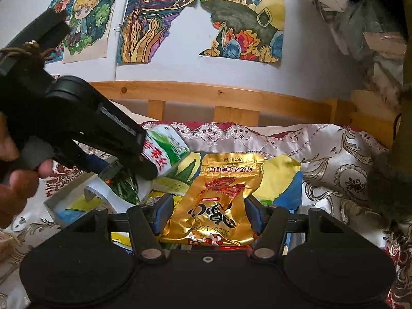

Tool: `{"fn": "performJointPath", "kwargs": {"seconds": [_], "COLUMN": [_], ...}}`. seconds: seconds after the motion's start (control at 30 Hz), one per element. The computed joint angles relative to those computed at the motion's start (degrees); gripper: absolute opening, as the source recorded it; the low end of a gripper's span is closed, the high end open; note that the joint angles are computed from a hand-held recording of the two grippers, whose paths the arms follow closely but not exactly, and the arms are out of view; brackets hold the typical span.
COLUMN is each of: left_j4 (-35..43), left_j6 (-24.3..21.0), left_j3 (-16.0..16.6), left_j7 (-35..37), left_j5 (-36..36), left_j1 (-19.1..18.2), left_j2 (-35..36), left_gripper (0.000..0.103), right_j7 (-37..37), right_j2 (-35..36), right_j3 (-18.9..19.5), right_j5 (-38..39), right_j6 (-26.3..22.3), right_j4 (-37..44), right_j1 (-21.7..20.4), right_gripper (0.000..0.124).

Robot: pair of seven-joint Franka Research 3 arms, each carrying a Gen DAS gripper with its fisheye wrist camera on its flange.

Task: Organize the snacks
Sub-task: 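Carry the seaweed and gold packets into the silver tray and open both tools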

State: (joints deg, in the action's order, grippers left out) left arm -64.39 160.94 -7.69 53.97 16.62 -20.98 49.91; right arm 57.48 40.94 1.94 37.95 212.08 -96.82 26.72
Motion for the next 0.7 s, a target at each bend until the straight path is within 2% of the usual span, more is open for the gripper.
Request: {"fn": "performJointPath", "kwargs": {"seconds": [0.07, 0.13, 0.27, 0.43, 0.57, 0.7], "left_j4": [1.82, 2.88, 2.64, -0.66, -4.57, -11.24], "left_j6": [-1.75, -3.03, -3.67, -0.36, 1.98, 5.88], "left_j3": [0.54, 0.77, 1.74, 3.03, 4.76, 8.19], "left_j7": [0.24, -0.34, -3.11, -6.08, -8.60, -14.90], "left_j5": [0.49, 0.35, 0.64, 2.69, 5.39, 8.86], "left_j1": [-0.68, -0.98, -1.56, -2.05, -3.00, -4.82], "left_j2": [0.96, 1.48, 1.18, -0.89, -3.87, -8.89], "left_gripper": [0.059, 0.063, 0.070, 0.081, 0.086, 0.094], "right_j7": [-2.90, -6.04, -3.96, -2.13, 3.48, 7.19], "right_j2": [0.79, 1.83, 1.88, 1.62, -0.25, -3.24], "right_j3": [-2.23, -4.56, -1.82, -1.18, 2.18, 3.01], "right_j5": [3.24, 8.35, 6.60, 6.00, 1.44, -0.48], "right_j6": [-1.39, -3.06, -3.11, -2.76, -0.29, 2.03], "right_j4": [1.43, 3.19, 2.71, 2.24, -0.56, -3.61], "right_j1": [2.27, 4.66, 2.07, 1.45, -1.66, -2.23], "right_gripper": [0.064, 0.075, 0.083, 0.090, 0.096, 0.100]}}
